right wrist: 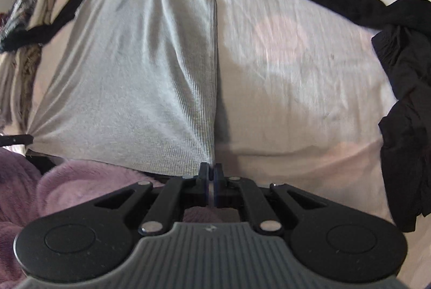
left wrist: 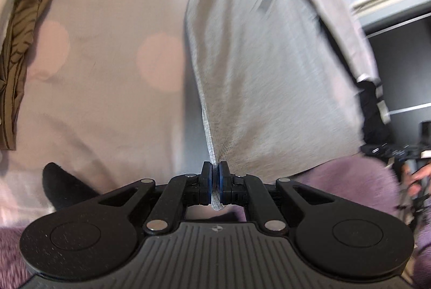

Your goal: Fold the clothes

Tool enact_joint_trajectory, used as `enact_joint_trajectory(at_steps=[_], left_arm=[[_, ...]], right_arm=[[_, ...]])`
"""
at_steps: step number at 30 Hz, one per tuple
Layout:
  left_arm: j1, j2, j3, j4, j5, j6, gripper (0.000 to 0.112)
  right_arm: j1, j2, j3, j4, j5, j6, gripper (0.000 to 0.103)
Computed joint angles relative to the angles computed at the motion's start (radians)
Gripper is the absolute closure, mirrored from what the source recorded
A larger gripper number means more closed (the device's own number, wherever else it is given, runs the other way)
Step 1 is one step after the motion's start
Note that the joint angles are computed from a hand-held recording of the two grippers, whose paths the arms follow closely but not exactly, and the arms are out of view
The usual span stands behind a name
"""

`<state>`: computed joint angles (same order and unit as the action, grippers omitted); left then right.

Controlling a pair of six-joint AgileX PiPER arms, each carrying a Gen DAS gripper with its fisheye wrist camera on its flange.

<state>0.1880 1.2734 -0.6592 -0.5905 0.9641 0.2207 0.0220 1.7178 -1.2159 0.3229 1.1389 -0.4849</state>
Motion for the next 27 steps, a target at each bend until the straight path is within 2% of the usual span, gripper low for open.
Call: enact_joint_trajectory(at_steps=[4,6,8,9,10,13,16,20,27], left_arm=[[-0.036,0.121,-0.03,0.058,-0.014,-0.059,0.107],[-0.03,0.149,-0.036,0.064,-0.005,-0.07,0.106],[-0.022,0.146,-0.056,0.072,0.02,-0.06,0.101],[-0.015,0.143,-0.066,0.075,0.033,-0.051,0.098],[0.005,0.134,-0.077,0.077,0.049,-0.029,0.097],[0.063,0.129,-0.147,0.073,0.08,0.046,0.097],[0.079,0.151,-0.242,0.102,0.06,0.079,0.097],[0.081,0.251,-0.397,0.121,0.015,0.1,0.097],[0.067,0.487,-0.689,0.136,-0.08,0.14,0.097]], right_arm=[[0.043,0.069,0.0,-0.046,-0.02,-0.002,0.098],[0.051,0.079,0.005,-0.048,-0.031,-0.016,0.093],[0.044,0.078,0.005,-0.041,-0.036,-0.043,0.091],[0.032,0.077,-0.005,-0.035,-0.031,-0.054,0.087],[0.019,0.075,-0.018,-0.026,-0.023,-0.064,0.079],[-0.022,0.082,-0.085,0.003,0.007,-0.096,0.076],[-0.045,0.125,-0.195,0.04,0.022,-0.115,0.076],[-0.046,0.219,-0.362,0.081,0.007,-0.109,0.076],[0.013,0.519,-0.841,0.086,0.046,-0.052,0.076]])
